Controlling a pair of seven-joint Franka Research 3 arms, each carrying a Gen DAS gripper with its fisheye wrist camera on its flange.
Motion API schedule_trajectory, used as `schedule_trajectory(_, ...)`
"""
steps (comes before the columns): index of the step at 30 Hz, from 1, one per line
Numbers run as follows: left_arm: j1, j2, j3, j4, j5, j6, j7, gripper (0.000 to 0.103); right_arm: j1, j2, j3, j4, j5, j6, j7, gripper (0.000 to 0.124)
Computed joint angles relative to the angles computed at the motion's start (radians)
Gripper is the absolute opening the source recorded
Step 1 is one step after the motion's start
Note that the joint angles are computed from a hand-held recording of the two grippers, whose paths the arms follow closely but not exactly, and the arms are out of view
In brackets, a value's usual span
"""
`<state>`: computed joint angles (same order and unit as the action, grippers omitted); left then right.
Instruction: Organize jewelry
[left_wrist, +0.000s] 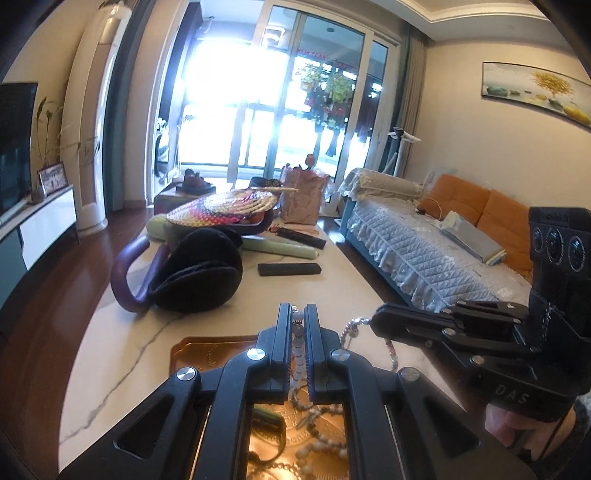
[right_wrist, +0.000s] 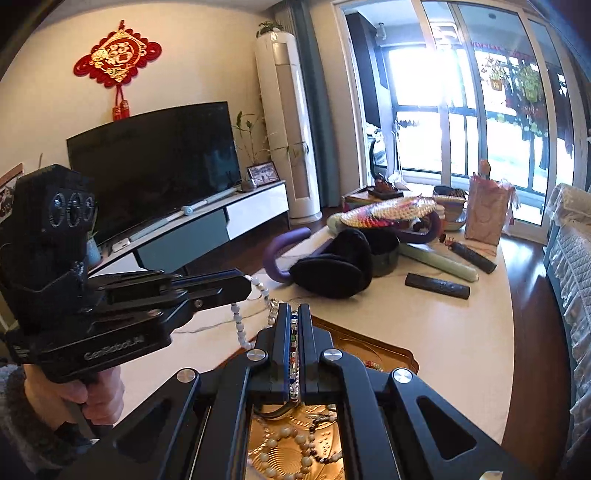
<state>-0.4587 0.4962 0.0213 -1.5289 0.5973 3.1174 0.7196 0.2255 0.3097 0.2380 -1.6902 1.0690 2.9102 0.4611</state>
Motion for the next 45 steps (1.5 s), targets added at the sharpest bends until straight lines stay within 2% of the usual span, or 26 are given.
schedule_trajectory(3, 0.044, 0.071, -0.041, 0.076, -0.043, -0.032, 0.040, 0.006, 0.020, 0.079, -0.028, 0.071, -0.087, -0.011, 0.085, 0.002)
schedule_trajectory(8, 0.128, 0.199, -0.151, 0.227, -0.164, -0.183, 0.159, 0.006, 0.034, 0.203, -0.057, 0.191, -0.262, -0.069, 0.257, 0.002)
schedule_trajectory(11, 0.154, 0.255, -0.181, 0.281, -0.233, -0.227, 0.198, 0.006, 0.033, 0.271, -0.059, 0.257, -0.344, -0.107, 0.337, 0.003)
schedule_trajectory(13, 0.218, 0.294, -0.265, 0.298, -0.325, -0.224, 0.259, 0.006, 0.031, 0.308, -0.058, 0.292, -0.390, -0.125, 0.386, 0.002)
schedule_trajectory(17, 0.236, 0.321, -0.268, 0.299, -0.398, -0.215, 0.280, 0.006, -0.013, 0.382, -0.012, 0.369, -0.401, -0.204, 0.437, 0.003)
schedule_trajectory(21, 0.240, 0.349, -0.268, 0.333, -0.428, -0.291, 0.330, 0.006, 0.021, 0.401, -0.053, 0.368, -0.478, -0.204, 0.496, 0.003)
schedule_trajectory(22, 0.223, 0.351, -0.247, 0.348, -0.424, -0.329, 0.325, 0.009, 0.026, 0.404, -0.059, 0.369, -0.497, -0.202, 0.507, 0.003)
schedule_trajectory(23, 0.195, 0.356, -0.215, 0.381, -0.411, -0.399, 0.310, 0.010, 0.029, 0.397, -0.059, 0.354, -0.508, -0.181, 0.510, 0.003)
schedule_trajectory(24, 0.156, 0.356, -0.168, 0.413, -0.385, -0.476, 0.276, 0.017, 0.028, 0.388, -0.054, 0.337, -0.510, -0.157, 0.509, 0.004)
schedule_trajectory(25, 0.116, 0.353, -0.122, 0.438, -0.347, -0.536, 0.234, 0.038, 0.020, 0.378, -0.042, 0.323, -0.504, -0.139, 0.508, 0.010)
schedule_trajectory(26, 0.082, 0.335, -0.083, 0.431, -0.304, -0.561, 0.188, 0.053, 0.026, 0.362, -0.051, 0.303, -0.510, -0.127, 0.530, 0.015)
schedule_trajectory(27, 0.058, 0.305, -0.056, 0.393, -0.259, -0.544, 0.140, 0.080, 0.036, 0.349, -0.063, 0.288, -0.523, -0.119, 0.554, 0.038)
schedule_trajectory(28, 0.025, 0.255, -0.016, 0.321, -0.194, -0.489, 0.069, 0.091, 0.048, 0.332, -0.079, 0.264, -0.539, -0.100, 0.580, 0.066)
schedule_trajectory(29, -0.009, 0.208, 0.024, 0.251, -0.123, -0.434, -0.002, 0.092, 0.062, 0.308, -0.094, 0.225, -0.555, -0.065, 0.606, 0.073)
schedule_trajectory(31, -0.047, 0.142, 0.058, 0.176, -0.029, -0.419, -0.081, 0.093, 0.105, 0.270, -0.152, 0.169, -0.612, -0.043, 0.701, 0.074)
schedule_trajectory(32, -0.060, 0.105, 0.063, 0.134, 0.007, -0.415, -0.119, 0.093, 0.113, 0.252, -0.166, 0.142, -0.628, -0.045, 0.747, 0.074)
schedule_trajectory(34, -0.071, 0.048, 0.062, 0.077, 0.061, -0.410, -0.182, 0.093, 0.076, 0.228, -0.127, 0.106, -0.609, -0.078, 0.774, 0.074)
schedule_trajectory(36, -0.102, -0.025, 0.077, 0.008, 0.141, -0.416, -0.280, 0.093, 0.086, 0.210, -0.141, 0.084, -0.638, -0.115, 0.824, 0.073)
schedule_trajectory(40, -0.116, -0.152, 0.056, -0.100, 0.235, -0.424, -0.418, 0.094, 0.116, 0.094, -0.147, -0.052, -0.693, -0.064, 0.876, 0.072)
schedule_trajectory(41, -0.138, -0.185, 0.061, -0.122, 0.283, -0.471, -0.481, 0.094, 0.103, 0.066, -0.127, -0.081, -0.672, -0.045, 0.870, 0.072)
schedule_trajectory(43, -0.172, -0.224, 0.048, -0.123, 0.336, -0.623, -0.565, 0.094, 0.103, -0.016, -0.105, -0.168, -0.642, 0.025, 0.873, 0.072)
schedule_trajectory(44, -0.190, -0.250, 0.035, -0.128, 0.347, -0.718, -0.601, 0.094, 0.122, -0.046, -0.120, -0.196, -0.663, 0.039, 0.901, 0.072)
schedule_trajectory(45, -0.192, -0.271, 0.018, -0.138, 0.351, -0.758, -0.615, 0.095, 0.144, -0.077, -0.140, -0.224, -0.697, 0.048, 0.939, 0.072)
